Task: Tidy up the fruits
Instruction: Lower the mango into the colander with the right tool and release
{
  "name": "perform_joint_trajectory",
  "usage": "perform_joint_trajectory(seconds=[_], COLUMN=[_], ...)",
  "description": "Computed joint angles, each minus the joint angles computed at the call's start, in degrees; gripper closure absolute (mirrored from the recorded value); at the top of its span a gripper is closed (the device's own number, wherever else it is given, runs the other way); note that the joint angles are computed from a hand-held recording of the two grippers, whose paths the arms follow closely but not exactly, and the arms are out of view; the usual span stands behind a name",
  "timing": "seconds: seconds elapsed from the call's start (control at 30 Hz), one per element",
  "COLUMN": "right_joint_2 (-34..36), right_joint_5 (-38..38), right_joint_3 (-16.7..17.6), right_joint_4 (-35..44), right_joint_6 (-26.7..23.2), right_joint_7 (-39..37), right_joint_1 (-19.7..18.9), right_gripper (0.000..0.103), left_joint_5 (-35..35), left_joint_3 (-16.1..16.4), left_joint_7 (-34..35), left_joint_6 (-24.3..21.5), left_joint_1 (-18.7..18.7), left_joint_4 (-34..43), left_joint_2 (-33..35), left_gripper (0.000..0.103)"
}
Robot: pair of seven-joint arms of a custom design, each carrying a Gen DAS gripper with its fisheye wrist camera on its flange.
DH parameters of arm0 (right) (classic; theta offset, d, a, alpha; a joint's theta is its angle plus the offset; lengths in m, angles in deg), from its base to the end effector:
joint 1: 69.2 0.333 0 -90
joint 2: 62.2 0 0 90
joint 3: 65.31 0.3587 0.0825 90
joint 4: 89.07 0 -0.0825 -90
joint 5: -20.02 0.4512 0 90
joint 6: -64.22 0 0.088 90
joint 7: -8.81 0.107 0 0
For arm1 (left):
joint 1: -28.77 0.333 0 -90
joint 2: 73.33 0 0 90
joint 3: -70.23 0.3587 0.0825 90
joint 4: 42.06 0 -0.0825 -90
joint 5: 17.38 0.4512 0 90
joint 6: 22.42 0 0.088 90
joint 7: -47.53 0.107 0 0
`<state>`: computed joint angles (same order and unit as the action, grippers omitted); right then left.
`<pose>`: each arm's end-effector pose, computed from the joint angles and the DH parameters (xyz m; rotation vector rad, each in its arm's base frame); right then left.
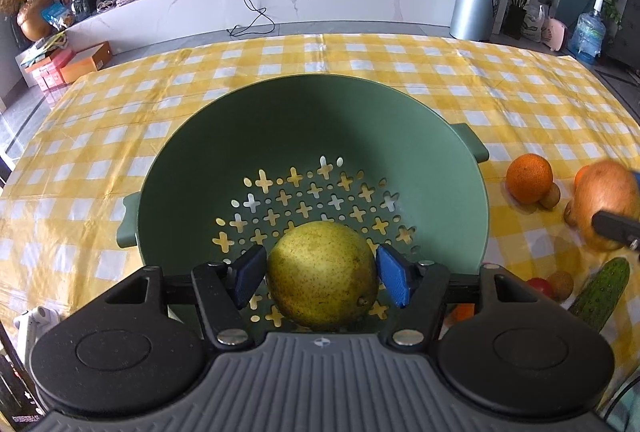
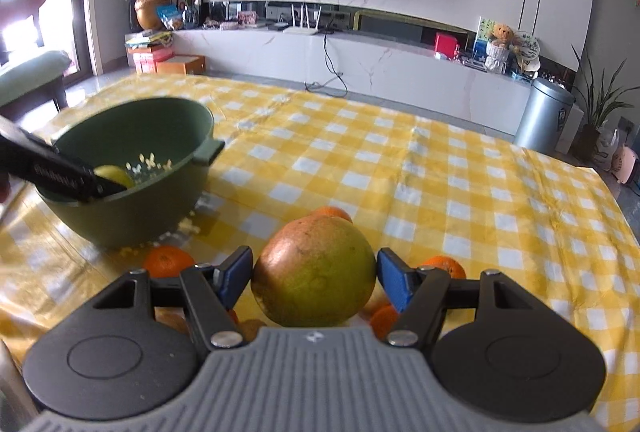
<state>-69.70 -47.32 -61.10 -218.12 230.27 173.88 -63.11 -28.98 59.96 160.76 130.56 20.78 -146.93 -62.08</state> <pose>0.5619 0.1592 0.4870 -1.6088 1.7324 -0.9122 0.6941 -0.2135 0.5127 -1.2991 2.3456 -0.7877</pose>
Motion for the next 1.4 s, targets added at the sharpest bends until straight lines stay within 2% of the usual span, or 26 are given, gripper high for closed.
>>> perform_joint_trajectory(seconds=[0.13,0.23,0.37,0.47,0.53,0.63,0.67,0.7,0.77,0.87,1.07,1.4], right_joint_2=[0.1,1.6,5.2,8.5,10.8,14.5,15.6,16.7,18.6,20.8,24.0,27.5], right_joint_5=[-0.2,3.5,19.2,29.8,36.1,46.6,47.9,48.3,49.7,49.8,49.9,50.1], right_joint_3=[0.1,-0.3,-1.3,-1.2,-0.7,0.7,0.7,0.5,0.4,-0.2,-0.7,-0.7], right_joint_4=[2.4,5.1,8.9,12.5,15.1,19.5,21.0,22.4,24.9,28.1,32.8,37.6], right_joint_6=[2.1,4.4,6.5,5.9,4.4,0.4,-1.3,-3.0,-6.3,-10.3,-17.6,-23.4], right_joint_7=[-1.7,-7.8,-25.0,-37.4,-45.0,-56.0,-58.0,-59.2,-61.9,-64.7,-69.7,-77.7], right_joint_1=[0.2,1.0,3.7,5.4,6.2,6.5,6.8,7.3,7.9,8.9,10.1,10.8], right_gripper=[0.038,0.038,0.038,0.038,0.038,0.038,0.038,0.038,0.038,0.038,0.038,0.038], left_joint_5=[0.5,0.9,-6.8,-14.6,-19.0,-21.4,-21.8,-20.6,-18.3,-19.9,-22.8,-21.8], left_joint_3=[0.2,0.3,-1.1,-1.9,-2.1,-1.8,-1.6,-1.1,-0.4,-0.8,-1.2,-1.0], left_joint_7=[0.2,0.0,4.3,7.8,9.7,10.9,10.9,9.6,7.4,8.1,10.1,10.5], left_joint_6=[1.0,4.2,6.0,6.7,6.3,5.8,5.2,5.0,4.5,3.2,2.7,3.7], left_joint_1=[0.0,0.0,2.0,3.4,4.0,4.3,4.3,4.1,3.8,4.7,5.4,4.9], left_joint_4=[-1.1,-2.7,-3.3,-3.2,-2.7,-2.1,-1.7,-1.5,-1.2,-0.5,-0.6,-0.8], left_joint_2=[-0.8,-1.8,-2.9,-3.2,-3.2,-2.6,-2.3,-2.1,-1.5,-1.0,-1.4,-1.1], left_gripper=[0.029,0.029,0.029,0.029,0.029,0.029,0.033,0.037,0.037,0.044,0.042,0.041])
